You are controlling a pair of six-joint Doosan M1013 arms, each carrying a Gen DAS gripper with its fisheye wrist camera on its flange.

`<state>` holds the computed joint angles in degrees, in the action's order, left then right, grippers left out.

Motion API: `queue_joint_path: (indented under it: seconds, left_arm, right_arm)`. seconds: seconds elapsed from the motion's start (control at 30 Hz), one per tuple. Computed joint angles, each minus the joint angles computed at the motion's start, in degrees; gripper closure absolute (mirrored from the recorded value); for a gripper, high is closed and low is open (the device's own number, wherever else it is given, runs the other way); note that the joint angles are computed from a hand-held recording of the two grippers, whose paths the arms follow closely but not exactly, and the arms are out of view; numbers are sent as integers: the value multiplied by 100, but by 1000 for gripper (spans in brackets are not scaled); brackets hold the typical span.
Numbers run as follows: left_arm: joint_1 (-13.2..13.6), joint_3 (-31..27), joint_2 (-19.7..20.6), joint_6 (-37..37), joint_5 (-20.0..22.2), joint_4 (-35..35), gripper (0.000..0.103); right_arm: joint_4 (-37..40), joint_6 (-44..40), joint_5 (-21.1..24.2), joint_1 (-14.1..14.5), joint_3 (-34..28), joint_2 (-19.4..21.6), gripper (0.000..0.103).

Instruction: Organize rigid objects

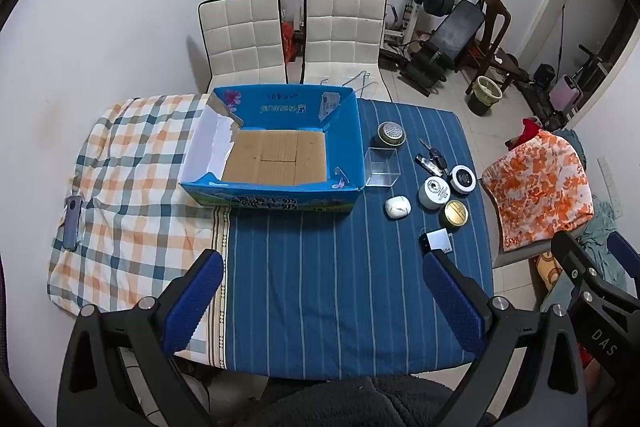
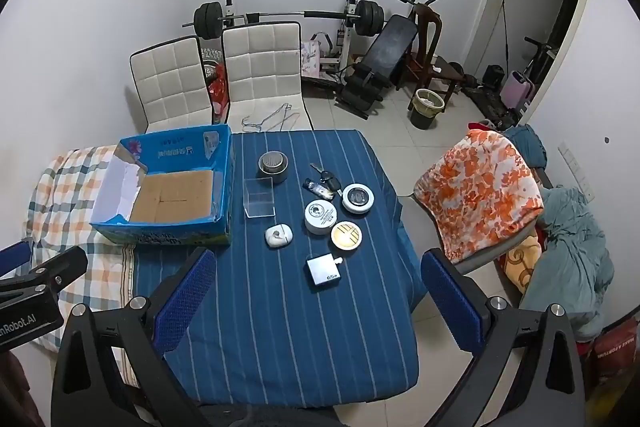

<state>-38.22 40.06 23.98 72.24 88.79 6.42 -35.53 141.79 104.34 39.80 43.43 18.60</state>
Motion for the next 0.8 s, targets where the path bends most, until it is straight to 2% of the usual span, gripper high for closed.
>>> queue_joint_path:
  seconds: [0.8]
  left_arm:
    - [27,5,-5,-34,-18,-127,1]
  right_arm:
    - [-61,-118,132,-16,-218,126,0]
